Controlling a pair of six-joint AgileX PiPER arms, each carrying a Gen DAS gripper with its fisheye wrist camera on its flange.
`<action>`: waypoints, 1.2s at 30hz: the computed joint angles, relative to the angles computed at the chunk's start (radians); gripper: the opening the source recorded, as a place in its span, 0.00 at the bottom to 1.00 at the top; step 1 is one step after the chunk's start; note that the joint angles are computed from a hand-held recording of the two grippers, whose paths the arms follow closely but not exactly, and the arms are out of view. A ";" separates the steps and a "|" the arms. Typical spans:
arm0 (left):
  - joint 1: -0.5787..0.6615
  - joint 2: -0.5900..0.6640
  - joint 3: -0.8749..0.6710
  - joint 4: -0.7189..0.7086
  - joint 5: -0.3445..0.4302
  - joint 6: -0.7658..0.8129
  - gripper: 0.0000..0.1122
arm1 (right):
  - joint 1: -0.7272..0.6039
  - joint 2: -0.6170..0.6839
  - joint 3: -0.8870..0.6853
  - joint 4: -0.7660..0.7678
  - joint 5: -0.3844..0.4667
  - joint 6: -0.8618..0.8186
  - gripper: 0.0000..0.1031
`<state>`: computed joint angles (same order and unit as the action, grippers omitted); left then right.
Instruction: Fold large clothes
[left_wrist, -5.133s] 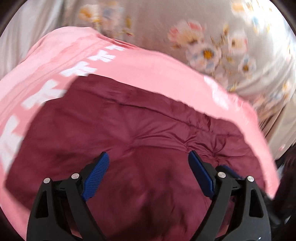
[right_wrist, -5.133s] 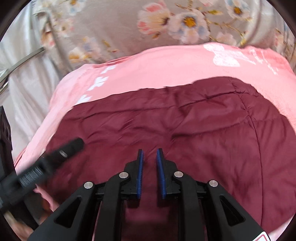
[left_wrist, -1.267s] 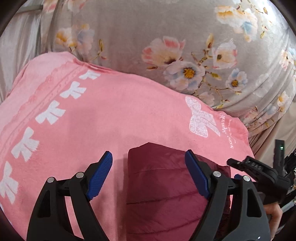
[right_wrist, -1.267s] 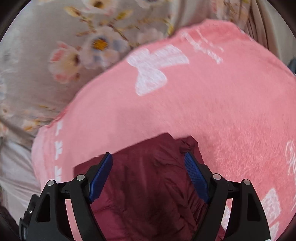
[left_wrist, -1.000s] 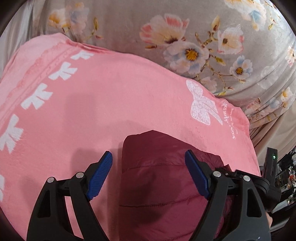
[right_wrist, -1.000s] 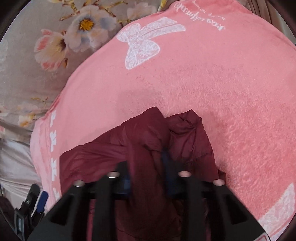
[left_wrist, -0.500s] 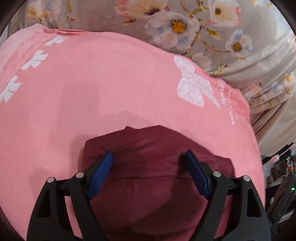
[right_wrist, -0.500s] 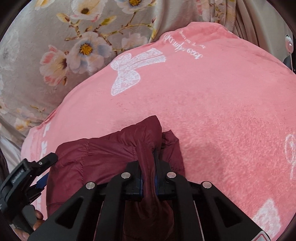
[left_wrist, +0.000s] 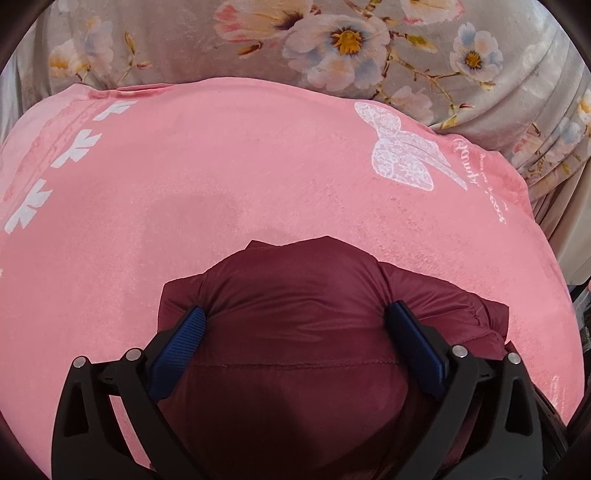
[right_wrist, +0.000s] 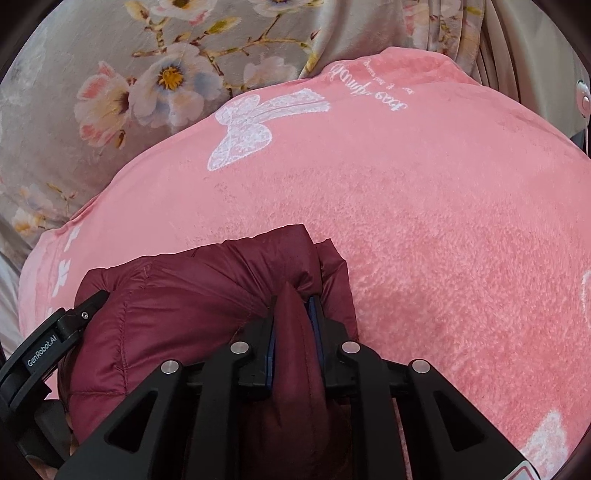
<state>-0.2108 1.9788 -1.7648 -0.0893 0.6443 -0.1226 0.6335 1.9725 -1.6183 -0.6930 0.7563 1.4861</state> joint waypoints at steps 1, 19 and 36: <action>-0.006 0.000 0.006 0.019 -0.010 -0.013 0.87 | 0.002 0.003 -0.001 -0.008 0.001 0.006 0.13; -0.071 0.000 0.044 0.281 -0.061 -0.216 0.88 | 0.000 -0.013 0.058 -0.071 -0.057 0.100 0.14; -0.036 -0.081 0.071 0.159 0.039 -0.056 0.87 | 0.001 -0.204 0.280 -0.134 -0.188 0.217 0.23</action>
<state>-0.2471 1.8981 -1.6941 0.0701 0.6833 -0.1782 0.6343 1.7690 -1.3382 -0.8271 0.5683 1.7027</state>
